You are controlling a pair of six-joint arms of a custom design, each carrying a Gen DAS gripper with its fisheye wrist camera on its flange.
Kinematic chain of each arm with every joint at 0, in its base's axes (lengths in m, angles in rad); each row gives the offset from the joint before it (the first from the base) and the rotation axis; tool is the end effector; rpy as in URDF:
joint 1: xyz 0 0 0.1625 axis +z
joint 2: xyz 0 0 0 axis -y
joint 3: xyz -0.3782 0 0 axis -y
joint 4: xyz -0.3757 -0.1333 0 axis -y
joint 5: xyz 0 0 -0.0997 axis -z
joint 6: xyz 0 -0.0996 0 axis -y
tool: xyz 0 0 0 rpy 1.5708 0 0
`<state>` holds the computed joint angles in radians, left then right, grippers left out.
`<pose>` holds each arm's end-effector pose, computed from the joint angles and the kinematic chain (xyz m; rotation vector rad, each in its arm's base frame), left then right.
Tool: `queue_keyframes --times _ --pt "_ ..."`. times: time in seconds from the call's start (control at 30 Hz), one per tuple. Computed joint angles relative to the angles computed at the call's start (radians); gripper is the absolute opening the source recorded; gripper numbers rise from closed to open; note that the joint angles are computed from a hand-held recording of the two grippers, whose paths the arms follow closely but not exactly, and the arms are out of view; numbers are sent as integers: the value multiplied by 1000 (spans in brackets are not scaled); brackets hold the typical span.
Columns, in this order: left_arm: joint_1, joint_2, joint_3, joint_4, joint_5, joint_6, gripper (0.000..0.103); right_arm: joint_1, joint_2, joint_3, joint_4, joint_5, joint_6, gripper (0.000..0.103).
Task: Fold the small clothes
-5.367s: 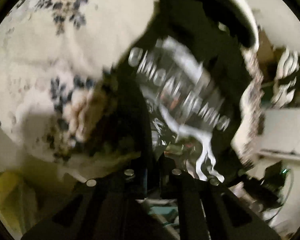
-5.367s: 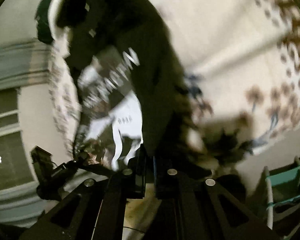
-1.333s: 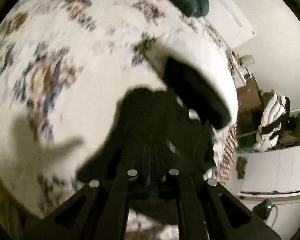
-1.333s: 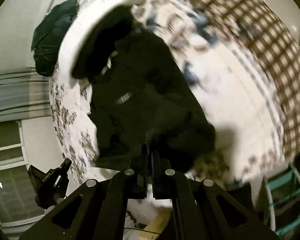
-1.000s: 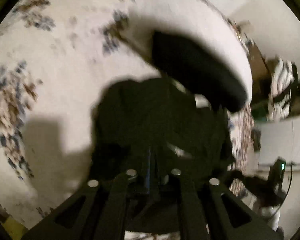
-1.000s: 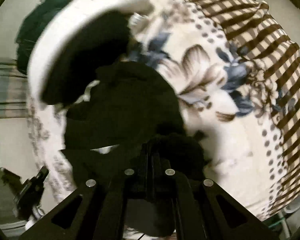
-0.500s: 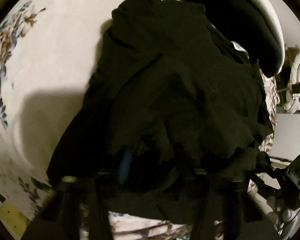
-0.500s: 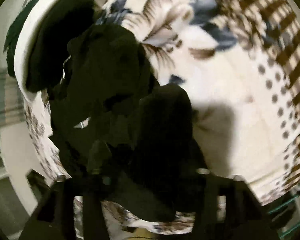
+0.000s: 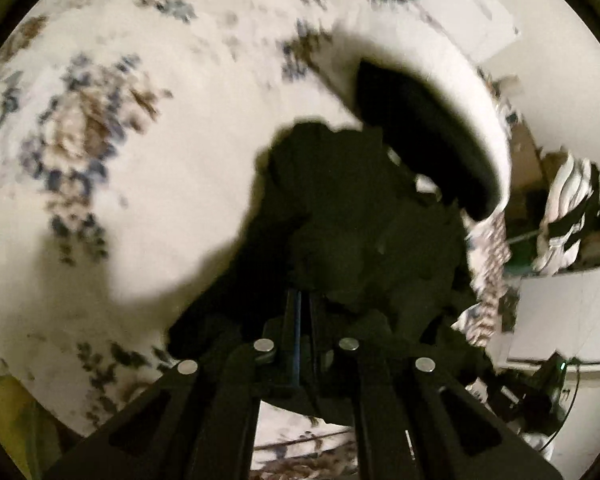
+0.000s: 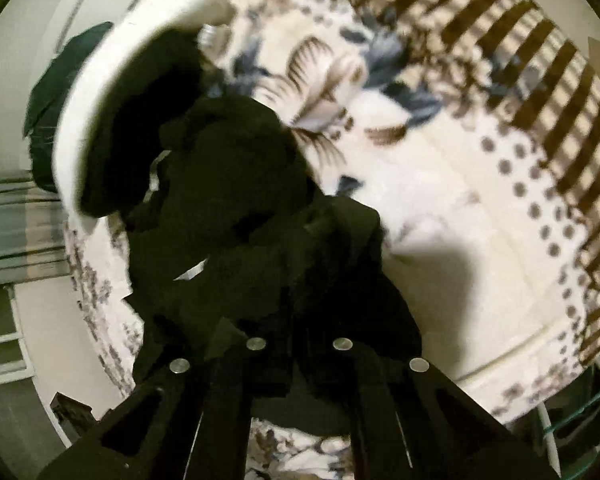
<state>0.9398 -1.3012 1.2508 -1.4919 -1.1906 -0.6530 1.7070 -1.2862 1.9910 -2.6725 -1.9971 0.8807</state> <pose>-0.2006 -0.5631 0.4507 -0.0232 2.8057 -0.2913 0.1618 -0.5021 0.2370 -1.1536 -2.6129 0.8019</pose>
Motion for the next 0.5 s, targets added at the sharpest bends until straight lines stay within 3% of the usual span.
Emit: queue_keyframes --times 0.17,0.37,0.5 --pt "-23 -16 -76 36 4 -56 2 75 -98 32 90 -9 39 4" --pt "-62 -48 -137 124 21 -133 1 154 -179 53 223 46 112 4" --pt "-43 -36 -155 109 -28 -118 1 179 -182 30 272 80 103 4"
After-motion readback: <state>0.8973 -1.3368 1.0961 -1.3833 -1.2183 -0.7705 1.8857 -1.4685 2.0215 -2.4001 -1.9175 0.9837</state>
